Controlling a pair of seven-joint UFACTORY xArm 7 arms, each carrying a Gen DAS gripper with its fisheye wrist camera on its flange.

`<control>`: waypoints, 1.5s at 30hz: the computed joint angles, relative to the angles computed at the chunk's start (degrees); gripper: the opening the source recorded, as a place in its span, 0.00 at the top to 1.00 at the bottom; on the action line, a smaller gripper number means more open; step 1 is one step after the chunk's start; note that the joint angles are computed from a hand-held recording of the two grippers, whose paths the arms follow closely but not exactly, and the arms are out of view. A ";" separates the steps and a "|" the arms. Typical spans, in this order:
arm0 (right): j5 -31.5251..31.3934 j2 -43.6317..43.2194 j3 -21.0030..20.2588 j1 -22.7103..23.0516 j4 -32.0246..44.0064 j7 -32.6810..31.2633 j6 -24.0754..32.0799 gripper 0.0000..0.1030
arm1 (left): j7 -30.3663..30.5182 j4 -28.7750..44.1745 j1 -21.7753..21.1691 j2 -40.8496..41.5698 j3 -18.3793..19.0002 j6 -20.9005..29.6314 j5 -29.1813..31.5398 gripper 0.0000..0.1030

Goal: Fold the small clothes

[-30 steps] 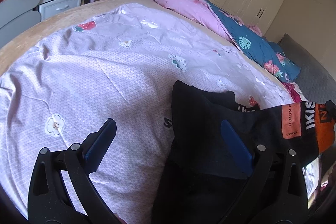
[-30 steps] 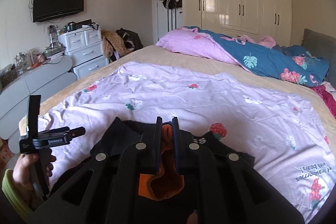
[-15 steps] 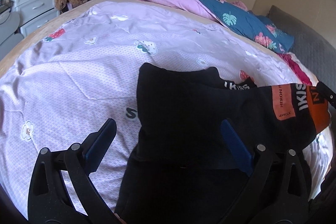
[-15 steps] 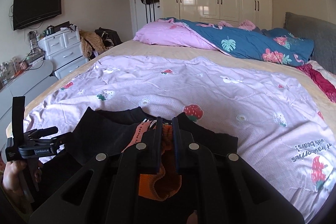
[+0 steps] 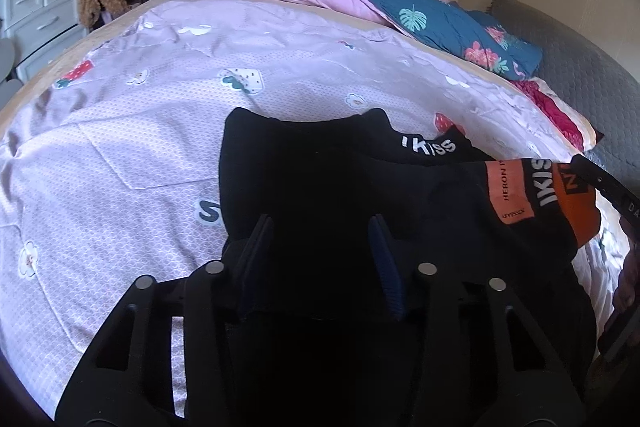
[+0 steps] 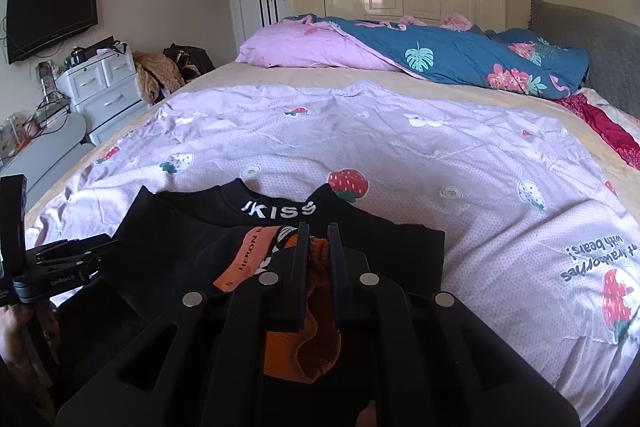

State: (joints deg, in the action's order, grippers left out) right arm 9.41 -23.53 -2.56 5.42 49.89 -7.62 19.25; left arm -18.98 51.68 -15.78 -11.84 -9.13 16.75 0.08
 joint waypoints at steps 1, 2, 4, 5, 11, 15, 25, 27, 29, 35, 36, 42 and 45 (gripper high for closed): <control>-0.10 0.16 0.03 -0.24 -0.07 0.19 0.06 0.92 | 0.28 0.10 -0.16 0.13 0.05 0.09 -0.13 0.62; -0.25 0.27 0.12 -0.52 -0.10 0.48 0.15 0.92 | 0.48 0.07 -0.32 0.18 0.08 0.12 -0.32 0.62; -0.50 0.59 0.24 -1.11 0.00 1.23 0.58 0.91 | 0.95 0.14 -0.55 0.33 0.22 0.27 -0.77 0.62; -0.84 0.75 0.48 -1.67 0.03 1.97 0.90 0.91 | 1.01 0.08 -0.55 0.27 0.22 0.19 -0.81 0.62; -0.62 0.19 0.21 -1.24 -0.79 1.38 1.98 0.74 | 4.07 0.41 -1.71 0.63 0.53 0.60 -2.42 0.62; 1.55 0.12 -0.65 1.08 -0.94 -0.80 4.02 0.74 | 7.74 1.00 -3.30 1.42 1.48 1.92 -6.24 0.73; 7.70 1.23 0.44 6.61 -0.39 -8.89 10.93 0.62 | 11.44 1.55 -3.32 2.82 2.36 5.60 -14.47 0.75; 7.69 1.47 0.98 6.46 -0.31 -9.09 11.53 0.61 | 10.65 1.51 -2.84 2.72 1.76 5.63 -13.22 0.75; 6.99 1.98 1.54 5.79 -0.11 -8.60 12.25 0.57 | 10.21 1.52 -2.64 2.71 1.50 5.61 -12.51 0.75; 3.79 4.05 2.20 2.84 0.79 -5.05 16.12 0.58 | 10.64 1.56 -2.79 2.70 1.66 5.70 -13.30 0.75; 4.03 4.13 2.05 2.84 0.72 -5.32 16.43 0.58 | 10.69 1.60 -2.78 2.73 1.66 5.75 -13.33 0.75; 3.97 3.49 2.23 2.63 -0.27 -5.78 15.70 0.58 | 10.81 1.51 -2.77 2.60 1.66 5.78 -13.54 0.75; 4.70 2.40 1.95 2.89 -0.95 -6.55 14.64 0.56 | 11.02 1.49 -2.83 2.48 1.77 5.72 -14.01 0.75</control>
